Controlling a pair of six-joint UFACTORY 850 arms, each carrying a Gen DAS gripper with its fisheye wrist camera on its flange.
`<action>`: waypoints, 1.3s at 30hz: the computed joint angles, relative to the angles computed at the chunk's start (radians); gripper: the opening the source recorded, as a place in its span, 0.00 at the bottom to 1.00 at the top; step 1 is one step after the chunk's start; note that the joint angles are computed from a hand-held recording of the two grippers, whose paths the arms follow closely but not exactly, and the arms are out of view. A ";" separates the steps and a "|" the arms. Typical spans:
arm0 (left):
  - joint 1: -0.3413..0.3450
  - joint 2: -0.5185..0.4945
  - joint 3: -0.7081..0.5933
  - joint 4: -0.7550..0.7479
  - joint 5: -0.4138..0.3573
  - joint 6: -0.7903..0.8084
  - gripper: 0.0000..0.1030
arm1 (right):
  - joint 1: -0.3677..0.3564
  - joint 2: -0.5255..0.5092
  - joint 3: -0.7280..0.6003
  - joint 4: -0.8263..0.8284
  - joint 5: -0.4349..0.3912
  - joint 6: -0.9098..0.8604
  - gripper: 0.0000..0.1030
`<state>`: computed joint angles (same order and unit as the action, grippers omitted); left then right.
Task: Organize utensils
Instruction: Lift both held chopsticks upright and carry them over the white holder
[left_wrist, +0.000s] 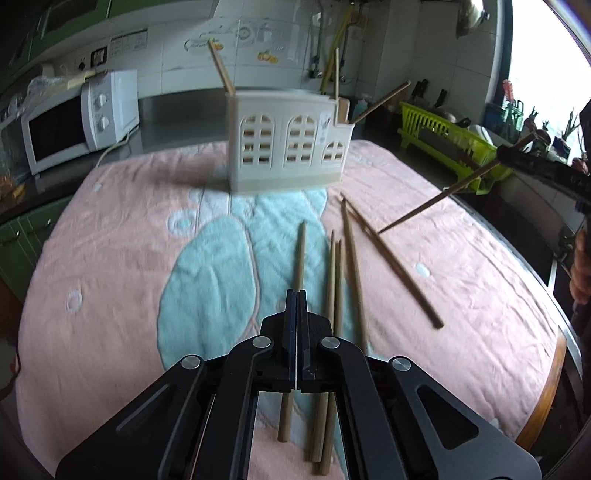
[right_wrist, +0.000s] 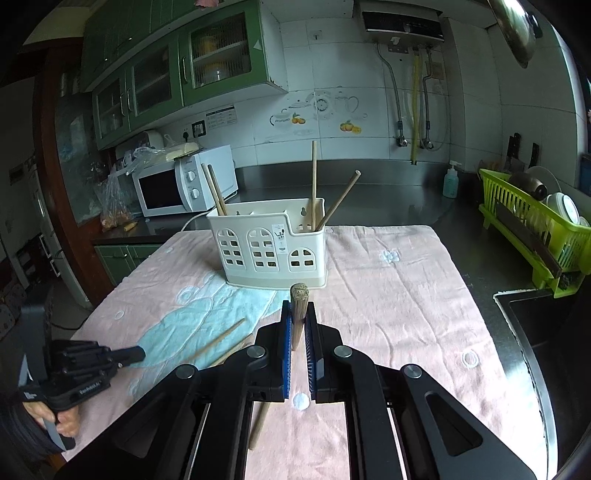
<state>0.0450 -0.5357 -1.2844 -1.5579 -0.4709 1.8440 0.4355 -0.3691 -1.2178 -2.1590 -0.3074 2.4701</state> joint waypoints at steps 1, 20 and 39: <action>-0.001 -0.006 0.002 -0.002 0.012 0.004 0.00 | 0.001 0.001 0.003 0.000 0.000 0.003 0.07; 0.010 -0.032 0.018 0.150 -0.008 -0.097 0.24 | 0.009 0.011 0.012 0.039 -0.005 -0.041 0.07; -0.058 -0.003 0.046 0.259 0.169 -0.099 0.05 | 0.008 0.010 0.018 0.019 -0.004 -0.010 0.07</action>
